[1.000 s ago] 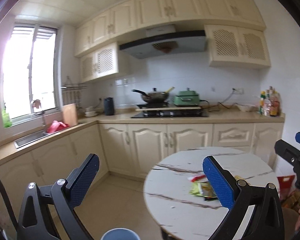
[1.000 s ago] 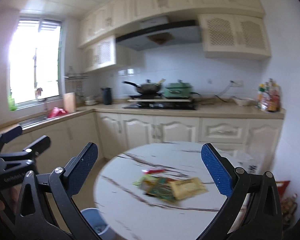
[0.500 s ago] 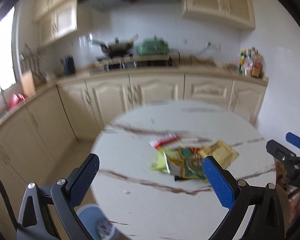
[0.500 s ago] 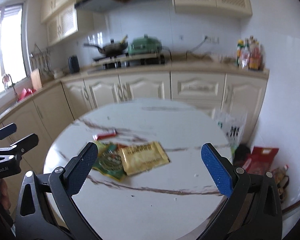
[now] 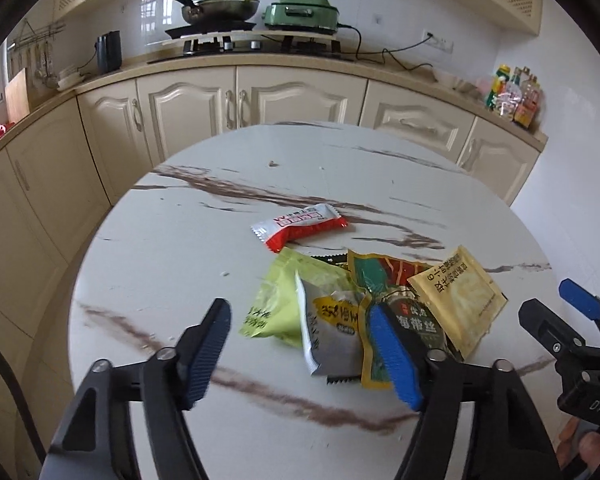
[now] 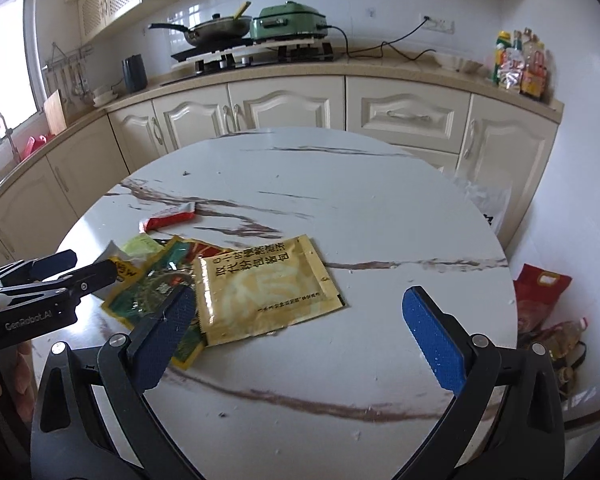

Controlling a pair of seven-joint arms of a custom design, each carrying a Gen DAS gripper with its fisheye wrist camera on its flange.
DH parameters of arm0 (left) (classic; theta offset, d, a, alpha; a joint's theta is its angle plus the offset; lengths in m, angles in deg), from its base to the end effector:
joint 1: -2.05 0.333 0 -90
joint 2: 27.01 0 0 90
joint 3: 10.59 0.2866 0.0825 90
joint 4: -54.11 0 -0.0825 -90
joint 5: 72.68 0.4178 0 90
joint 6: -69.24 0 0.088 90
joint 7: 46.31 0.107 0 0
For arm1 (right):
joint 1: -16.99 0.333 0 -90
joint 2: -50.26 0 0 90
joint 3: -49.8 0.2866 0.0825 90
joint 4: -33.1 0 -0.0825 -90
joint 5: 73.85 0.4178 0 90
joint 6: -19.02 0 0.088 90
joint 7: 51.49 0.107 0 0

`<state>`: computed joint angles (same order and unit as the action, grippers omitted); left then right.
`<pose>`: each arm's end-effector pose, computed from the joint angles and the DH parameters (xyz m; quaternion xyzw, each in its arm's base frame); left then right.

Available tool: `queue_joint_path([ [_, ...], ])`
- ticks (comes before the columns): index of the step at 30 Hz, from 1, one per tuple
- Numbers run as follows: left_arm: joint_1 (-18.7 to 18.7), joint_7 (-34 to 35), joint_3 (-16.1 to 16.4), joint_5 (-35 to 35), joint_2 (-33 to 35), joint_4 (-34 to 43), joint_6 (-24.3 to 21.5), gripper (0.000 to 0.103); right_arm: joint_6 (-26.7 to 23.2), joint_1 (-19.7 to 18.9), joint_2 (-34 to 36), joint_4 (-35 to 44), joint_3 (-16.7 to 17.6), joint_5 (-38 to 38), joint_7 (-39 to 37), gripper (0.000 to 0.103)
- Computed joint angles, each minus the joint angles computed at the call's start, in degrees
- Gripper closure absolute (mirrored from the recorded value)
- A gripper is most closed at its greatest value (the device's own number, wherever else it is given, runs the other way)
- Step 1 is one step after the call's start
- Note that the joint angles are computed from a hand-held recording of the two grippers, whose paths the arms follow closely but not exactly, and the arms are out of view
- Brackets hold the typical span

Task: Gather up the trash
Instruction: 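Move both tools back toward the marble table, then grasp the white packet with the left gripper while the right gripper reaches the yellow packet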

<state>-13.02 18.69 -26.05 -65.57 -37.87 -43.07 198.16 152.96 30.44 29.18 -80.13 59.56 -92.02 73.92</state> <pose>0.4916 -0.3052 0.7160 -0.6056 0.7055 -0.3179 0.1858 0.4862 0.2192 0.6736 -0.6297 0.6726 -0.2625 0.2866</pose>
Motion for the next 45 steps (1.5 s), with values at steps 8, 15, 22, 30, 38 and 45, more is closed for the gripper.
queue_joint_path([
  [8, -0.6, 5.1, 0.7, -1.3, 5.7, 4.5, 1.7, 0.083, -0.1, 0.2, 1.9, 0.8, -0.8, 0.9, -1.5, 0.000],
  [15, 0.2, 6.4, 1.8, -4.8, -0.2, -2.5, 7.5, 0.089, -1.7, 0.9, 4.0, 2.5, -1.0, 1.8, -3.0, 0.000],
  [22, 1.3, 5.5, 1.9, -4.4, -6.9, -8.1, 8.0, 0.090, -6.9, 2.7, 10.3, 9.5, -1.7, 3.7, -8.3, 0.000],
  [30, 1.4, 7.3, 2.1, -6.1, -10.0, -9.9, 6.8, 0.091, -8.9, 4.0, 15.0, 14.0, -3.7, 9.4, -13.7, 0.000],
  [38, 0.7, 9.3, 2.5, -8.5, -11.7, -10.8, 6.3, 0.097, -10.7, 3.6, 15.4, 14.6, -3.7, 6.4, -12.8, 0.002],
  [45, 0.5, 11.4, 3.4, -10.9, -12.1, -11.7, 5.7, 0.097, -10.2, 3.6, 13.9, 13.4, -3.6, 6.3, -14.0, 0.032],
])
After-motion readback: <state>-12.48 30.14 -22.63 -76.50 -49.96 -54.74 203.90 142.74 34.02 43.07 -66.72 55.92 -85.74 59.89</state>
